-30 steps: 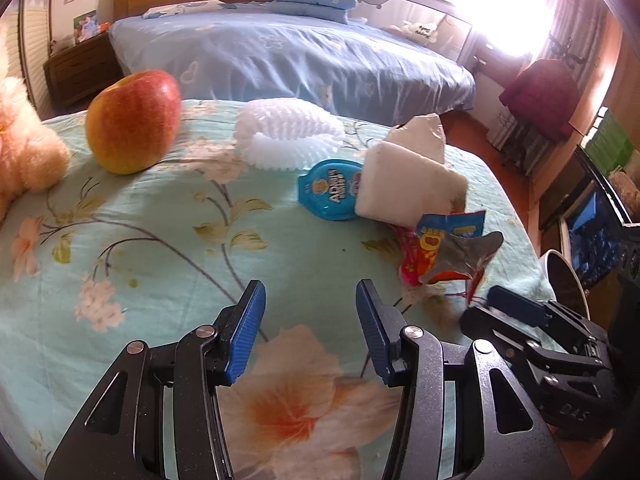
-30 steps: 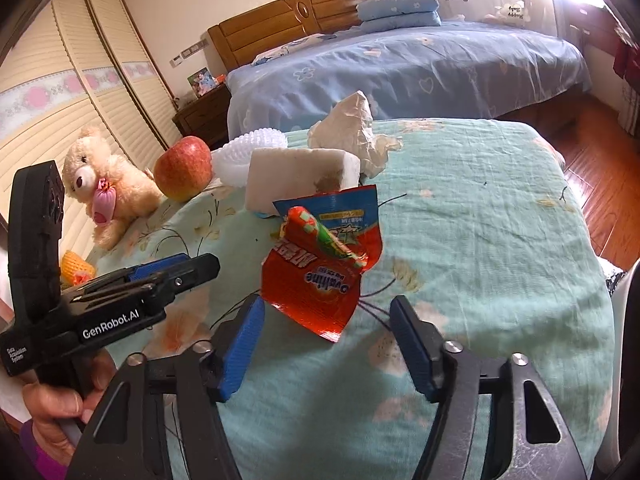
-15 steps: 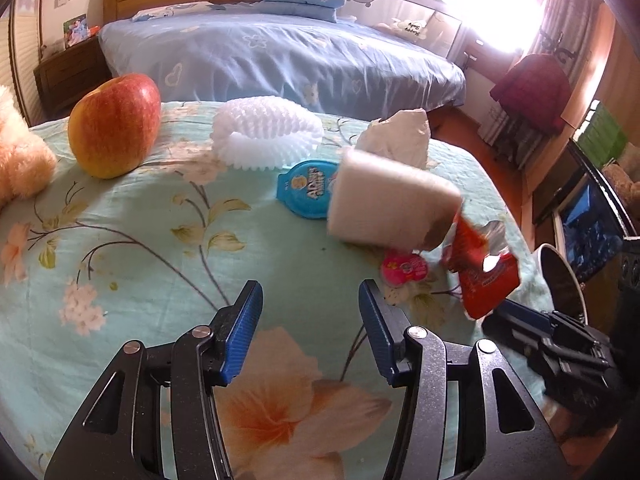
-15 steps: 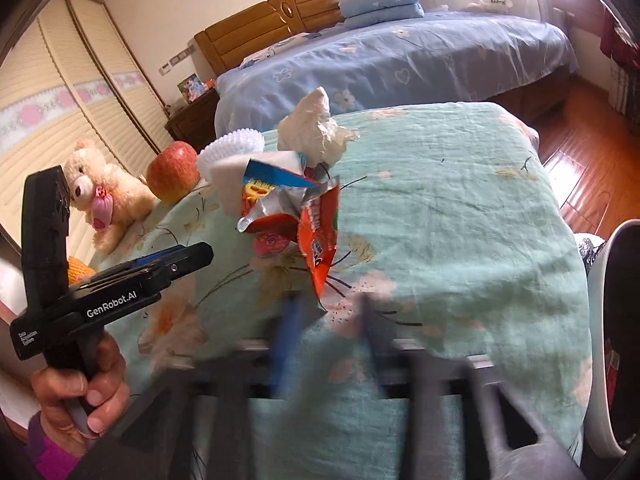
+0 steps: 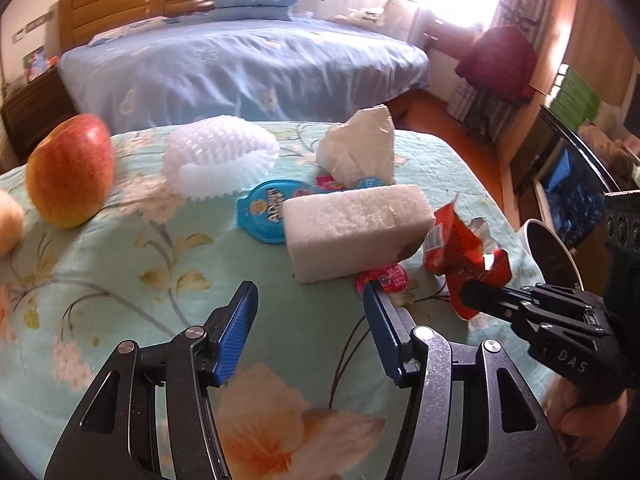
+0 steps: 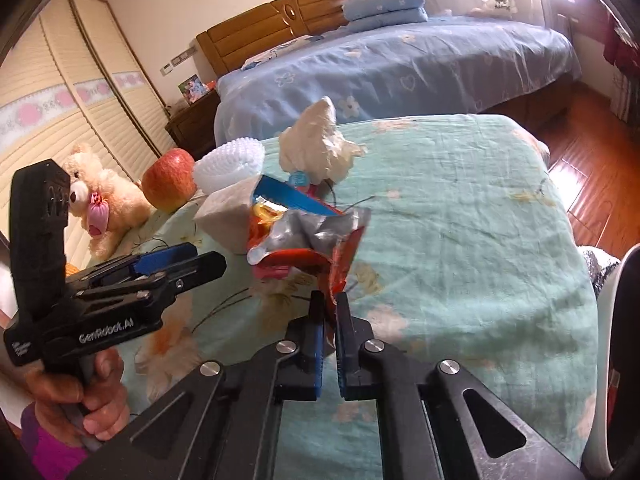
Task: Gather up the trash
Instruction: 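Grasp the white foam block with left tool while right tool grasps the silver-red wrapper, then carry both items over the bin and open both tools to drop them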
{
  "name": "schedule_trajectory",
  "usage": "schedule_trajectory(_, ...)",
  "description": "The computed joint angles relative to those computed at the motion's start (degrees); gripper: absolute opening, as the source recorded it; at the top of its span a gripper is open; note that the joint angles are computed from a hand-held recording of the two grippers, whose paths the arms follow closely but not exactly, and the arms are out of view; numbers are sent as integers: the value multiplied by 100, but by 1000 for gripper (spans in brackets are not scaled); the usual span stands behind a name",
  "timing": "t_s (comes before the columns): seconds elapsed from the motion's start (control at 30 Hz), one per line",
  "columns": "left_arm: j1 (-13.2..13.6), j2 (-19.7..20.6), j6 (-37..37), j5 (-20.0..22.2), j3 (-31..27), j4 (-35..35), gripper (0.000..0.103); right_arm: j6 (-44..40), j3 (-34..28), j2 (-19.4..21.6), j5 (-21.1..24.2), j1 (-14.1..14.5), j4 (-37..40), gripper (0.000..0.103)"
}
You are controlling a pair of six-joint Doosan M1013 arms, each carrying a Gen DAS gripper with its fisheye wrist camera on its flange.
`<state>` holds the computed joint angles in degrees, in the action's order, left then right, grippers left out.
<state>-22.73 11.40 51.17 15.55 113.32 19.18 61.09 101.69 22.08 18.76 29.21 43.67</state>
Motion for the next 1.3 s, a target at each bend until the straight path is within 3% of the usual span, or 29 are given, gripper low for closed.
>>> schedule_trajectory(0.13,85,83,988,-207,-52,-885,55,-103,158,-124,-121,-41,159,2)
schedule_trajectory(0.2,90,126,1080,-248,-87,-984,55,-105,228,-176,-142,-64,174,2)
schedule_trajectory(0.23,80,137,1094,-281,-91,-1004,47,-86,252,-194,-147,-72,158,2)
schedule_trajectory(0.27,64,151,1086,-302,-99,-982,27,-67,276,-210,-156,-78,141,2)
schedule_trajectory(0.33,19,170,880,-270,-120,-740,14,-12,325,-247,-178,-97,107,2)
schedule_trajectory(0.37,-31,160,444,-276,-109,-279,12,-21,346,-263,-190,-104,125,2)
schedule_trajectory(0.67,-368,-81,-1094,-456,120,1115,8,-429,636,-505,-348,-175,572,1)
schedule_trajectory(0.83,-584,-191,-1481,-501,224,1342,8,-388,841,-671,-454,-246,527,1)
schedule_trajectory(1.03,-888,-197,-1647,-410,188,1447,8,-83,1112,-884,-618,-370,269,1)
schedule_trajectory(1.3,-1229,-112,-1229,-368,71,1045,8,458,1498,-1162,-805,-586,-134,1)
